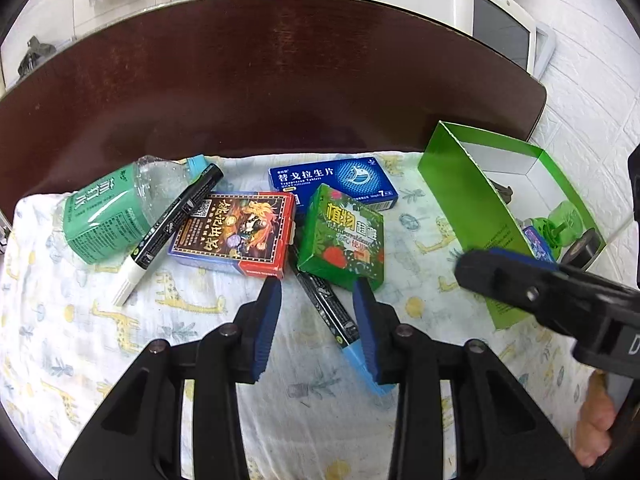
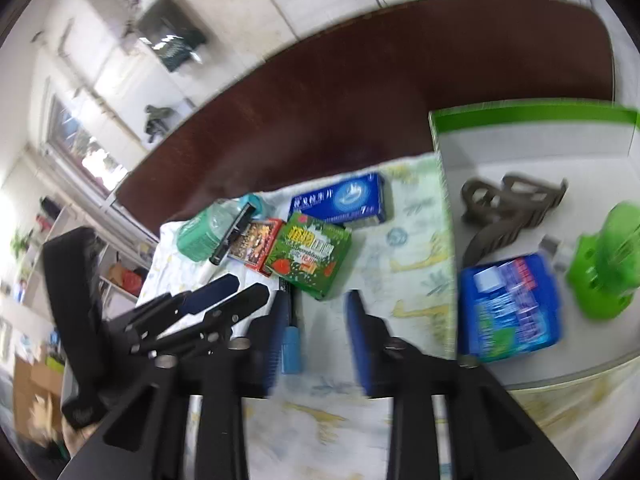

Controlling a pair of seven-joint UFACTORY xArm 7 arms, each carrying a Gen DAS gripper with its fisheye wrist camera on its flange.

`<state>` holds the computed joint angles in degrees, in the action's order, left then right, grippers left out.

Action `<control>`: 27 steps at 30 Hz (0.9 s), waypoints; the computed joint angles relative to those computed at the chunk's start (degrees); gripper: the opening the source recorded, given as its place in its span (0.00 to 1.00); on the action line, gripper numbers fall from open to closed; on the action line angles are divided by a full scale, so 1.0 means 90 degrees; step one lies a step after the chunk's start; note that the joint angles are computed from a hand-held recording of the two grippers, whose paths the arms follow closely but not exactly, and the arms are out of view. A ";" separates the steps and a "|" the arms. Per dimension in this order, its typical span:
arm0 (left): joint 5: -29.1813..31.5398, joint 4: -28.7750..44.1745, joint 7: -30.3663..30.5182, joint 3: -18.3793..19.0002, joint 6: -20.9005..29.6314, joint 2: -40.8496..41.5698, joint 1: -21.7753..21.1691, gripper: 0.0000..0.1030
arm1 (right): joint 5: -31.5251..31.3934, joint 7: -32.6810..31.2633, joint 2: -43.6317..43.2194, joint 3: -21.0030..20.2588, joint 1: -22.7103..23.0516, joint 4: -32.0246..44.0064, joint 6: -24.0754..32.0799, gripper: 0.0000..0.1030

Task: Organize rigid objects

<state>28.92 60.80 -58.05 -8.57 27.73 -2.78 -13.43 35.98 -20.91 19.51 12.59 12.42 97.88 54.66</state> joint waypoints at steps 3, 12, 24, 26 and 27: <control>-0.0503 -0.0191 0.0333 0.0097 -0.0428 -0.0023 0.0038 0.33 | -0.0508 0.0628 0.0069 -0.0047 0.0408 0.0009 -0.0694 0.57; -0.0942 -0.0161 0.1025 0.0101 -0.0972 0.0215 0.0057 0.33 | -0.1751 0.2450 0.1565 -0.0118 0.0909 0.2151 0.0231 0.58; -0.1684 0.0296 0.1757 0.0333 -0.1154 0.0769 0.0013 0.33 | -0.1850 0.3095 0.2537 -0.0024 0.0942 0.3440 0.1048 0.58; -0.1765 0.0332 0.1837 0.0363 -0.1144 0.0805 0.0004 0.33 | -0.1877 0.3090 0.2626 -0.0030 0.0961 0.3556 0.1113 0.58; -0.1698 0.0369 0.1789 0.0390 -0.1130 0.0835 -0.0015 0.33 | -0.1924 0.3081 0.2704 -0.0041 0.0985 0.3682 0.1223 0.58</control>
<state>13.64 64.13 -41.94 -5.06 17.56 4.73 -13.56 18.66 6.83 43.85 12.22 21.28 131.02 65.67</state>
